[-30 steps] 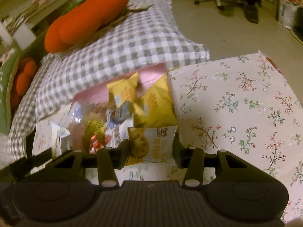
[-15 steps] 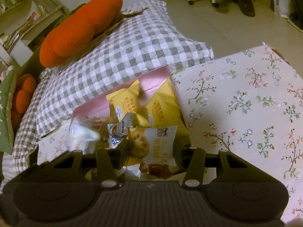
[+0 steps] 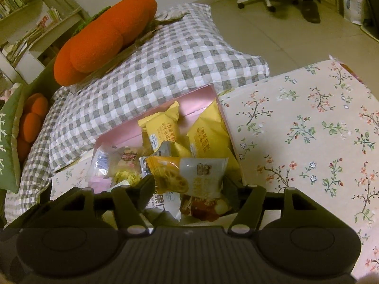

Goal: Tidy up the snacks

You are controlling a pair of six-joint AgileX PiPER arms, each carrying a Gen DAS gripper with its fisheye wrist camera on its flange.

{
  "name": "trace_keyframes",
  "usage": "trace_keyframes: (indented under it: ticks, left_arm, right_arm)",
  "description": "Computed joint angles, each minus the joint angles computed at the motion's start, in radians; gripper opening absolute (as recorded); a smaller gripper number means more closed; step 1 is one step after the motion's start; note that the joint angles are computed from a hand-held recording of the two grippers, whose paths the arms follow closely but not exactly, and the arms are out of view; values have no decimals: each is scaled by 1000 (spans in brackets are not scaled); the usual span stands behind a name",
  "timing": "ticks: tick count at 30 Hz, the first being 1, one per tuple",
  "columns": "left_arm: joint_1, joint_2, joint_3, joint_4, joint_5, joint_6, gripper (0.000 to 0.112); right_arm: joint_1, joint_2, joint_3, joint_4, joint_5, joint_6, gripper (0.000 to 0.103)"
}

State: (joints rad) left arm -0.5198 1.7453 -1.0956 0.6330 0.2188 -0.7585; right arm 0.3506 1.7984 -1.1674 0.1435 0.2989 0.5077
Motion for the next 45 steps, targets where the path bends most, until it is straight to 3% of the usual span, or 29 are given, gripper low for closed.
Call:
trace_keyframes:
  ticks: [17, 19, 27, 31, 35, 45]
  left_arm:
    - [15, -47, 14, -68, 21, 40, 62]
    - [25, -60, 16, -100, 29, 61, 62]
    - [72, -77, 23, -215, 70, 126, 62]
    - [98, -81, 28, -255, 82, 148, 62]
    - [124, -77, 31, -330, 92, 213, 62]
    - [166, -87, 39, -434, 101, 325, 62]
  right_arm:
    - [5, -14, -4, 8, 23, -24, 63]
    - [0, -22, -1, 93, 34, -114, 63]
    - [55, 20, -73, 343, 187, -470, 28]
    - [114, 62, -125, 262, 177, -419, 21]
    - [171, 125, -183, 32, 162, -188, 18]
    - [173, 147, -192, -75, 81, -13, 17]
